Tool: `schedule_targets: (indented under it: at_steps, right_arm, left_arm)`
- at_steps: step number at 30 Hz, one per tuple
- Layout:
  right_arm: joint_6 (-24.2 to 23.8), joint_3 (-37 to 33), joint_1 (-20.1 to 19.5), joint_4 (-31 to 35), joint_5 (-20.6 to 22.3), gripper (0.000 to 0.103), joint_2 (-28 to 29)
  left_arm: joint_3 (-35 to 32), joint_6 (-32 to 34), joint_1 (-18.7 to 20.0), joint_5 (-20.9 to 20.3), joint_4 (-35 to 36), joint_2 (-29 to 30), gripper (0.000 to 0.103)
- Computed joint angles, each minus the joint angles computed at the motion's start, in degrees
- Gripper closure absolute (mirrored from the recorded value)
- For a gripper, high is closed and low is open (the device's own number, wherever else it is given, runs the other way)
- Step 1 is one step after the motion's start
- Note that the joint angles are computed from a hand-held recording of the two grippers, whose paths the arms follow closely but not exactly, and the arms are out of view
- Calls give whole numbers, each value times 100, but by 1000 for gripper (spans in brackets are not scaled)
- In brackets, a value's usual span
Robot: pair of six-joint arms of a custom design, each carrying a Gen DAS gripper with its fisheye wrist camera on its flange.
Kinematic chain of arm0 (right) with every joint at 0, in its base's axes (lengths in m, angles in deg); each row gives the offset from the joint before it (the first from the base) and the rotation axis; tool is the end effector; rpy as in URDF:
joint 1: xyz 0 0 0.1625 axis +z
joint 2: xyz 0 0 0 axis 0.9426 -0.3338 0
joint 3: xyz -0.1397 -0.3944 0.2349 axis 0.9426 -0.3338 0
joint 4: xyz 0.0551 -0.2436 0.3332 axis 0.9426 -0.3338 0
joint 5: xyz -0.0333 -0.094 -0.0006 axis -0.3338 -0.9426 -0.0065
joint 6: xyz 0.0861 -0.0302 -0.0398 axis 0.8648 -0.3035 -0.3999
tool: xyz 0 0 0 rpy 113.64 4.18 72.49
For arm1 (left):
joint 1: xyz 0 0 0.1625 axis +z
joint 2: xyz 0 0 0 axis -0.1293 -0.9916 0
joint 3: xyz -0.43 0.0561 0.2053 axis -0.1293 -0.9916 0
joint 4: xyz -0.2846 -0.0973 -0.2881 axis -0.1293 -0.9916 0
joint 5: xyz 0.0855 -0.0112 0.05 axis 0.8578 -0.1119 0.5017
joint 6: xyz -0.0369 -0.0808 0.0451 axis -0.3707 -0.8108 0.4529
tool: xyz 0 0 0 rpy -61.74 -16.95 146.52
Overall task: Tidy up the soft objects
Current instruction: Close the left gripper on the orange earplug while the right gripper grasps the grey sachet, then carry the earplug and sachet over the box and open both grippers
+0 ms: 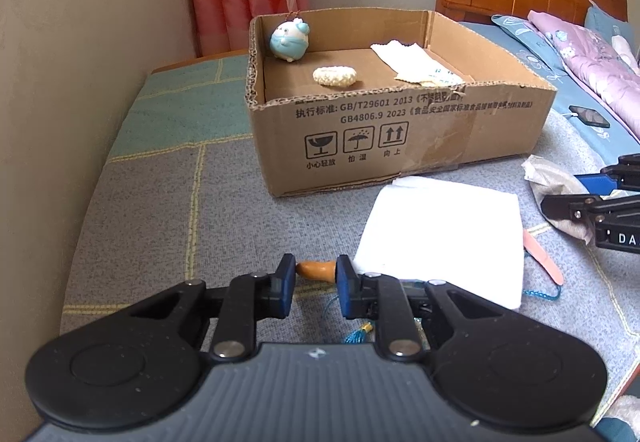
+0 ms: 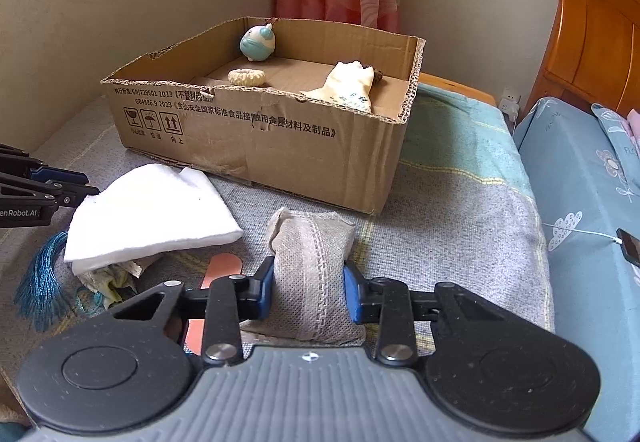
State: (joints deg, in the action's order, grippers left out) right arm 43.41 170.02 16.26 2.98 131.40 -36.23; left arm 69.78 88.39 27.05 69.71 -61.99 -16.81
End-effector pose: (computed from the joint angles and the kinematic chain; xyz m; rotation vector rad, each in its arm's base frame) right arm 0.0865 -0.2898 0.0789 0.8645 -2.2955 0.6764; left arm -0.0919 -0.2574 0.0741 0.5147 2.2485 -0.7959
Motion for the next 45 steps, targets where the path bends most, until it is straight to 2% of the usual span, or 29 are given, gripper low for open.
schedule_targets:
  at_steps: [6, 10, 13, 17, 20, 22, 23, 24, 26, 28, 30, 37, 42, 45]
  right_arm:
    - [-58, 60, 60, 90, -20, 66, -268]
    - [-92, 92, 128, 194, -78, 66, -501]
    - [-144, 100, 203, 285, -125, 66, -686]
    - [-195, 84, 305, 412, -152, 66, -904]
    - [-243, 86, 357, 440, -156, 66, -1054]
    - [-247, 84, 398, 457, -133, 66, -1125]
    - [-246, 78, 407, 483, -132, 66, -1155]
    - [-234, 71, 425, 507, -112, 66, -1182]
    - [-244, 76, 457, 512, -75, 66, -1226]
    - [-226, 92, 488, 510, -52, 66, -1277]
    - [-178, 53, 498, 573, -49, 66, -1284]
    - [-99, -207, 830, 721, 91, 66, -1070]
    - [-59, -545, 1277, 844, 247, 66, -762]
    - [-91, -800, 1538, 924, 320, 66, -510]
  left_arm:
    - [123, -369, -477, -82, 316, -187, 83]
    - [89, -179, -723, -320, 518, -609, 83]
    - [-112, 566, -600, -517, 442, -1022, 83]
    - [-537, 1975, -174, -764, 93, -1362, 83]
    - [-870, 2887, 225, -942, -237, -1388, 81]
    - [-1013, 3379, 449, -1050, -487, -1338, 73]
    - [-1077, 3518, 545, -1041, -527, -1299, 54]
    - [-1119, 3486, 596, -1061, -516, -1236, 26]
    - [-954, 3486, 515, -1261, -899, -1185, 3]
    - [-787, 3204, 390, -1273, -908, -1135, 3]
    - [-668, 2425, 217, -1167, -485, -1016, 3]
    - [23, -440, -817, -1123, 576, -267, 1]
    - [286, -1072, -1059, -1051, 628, -191, 1]
    - [385, -1148, -1119, -1024, 573, -210, 1]
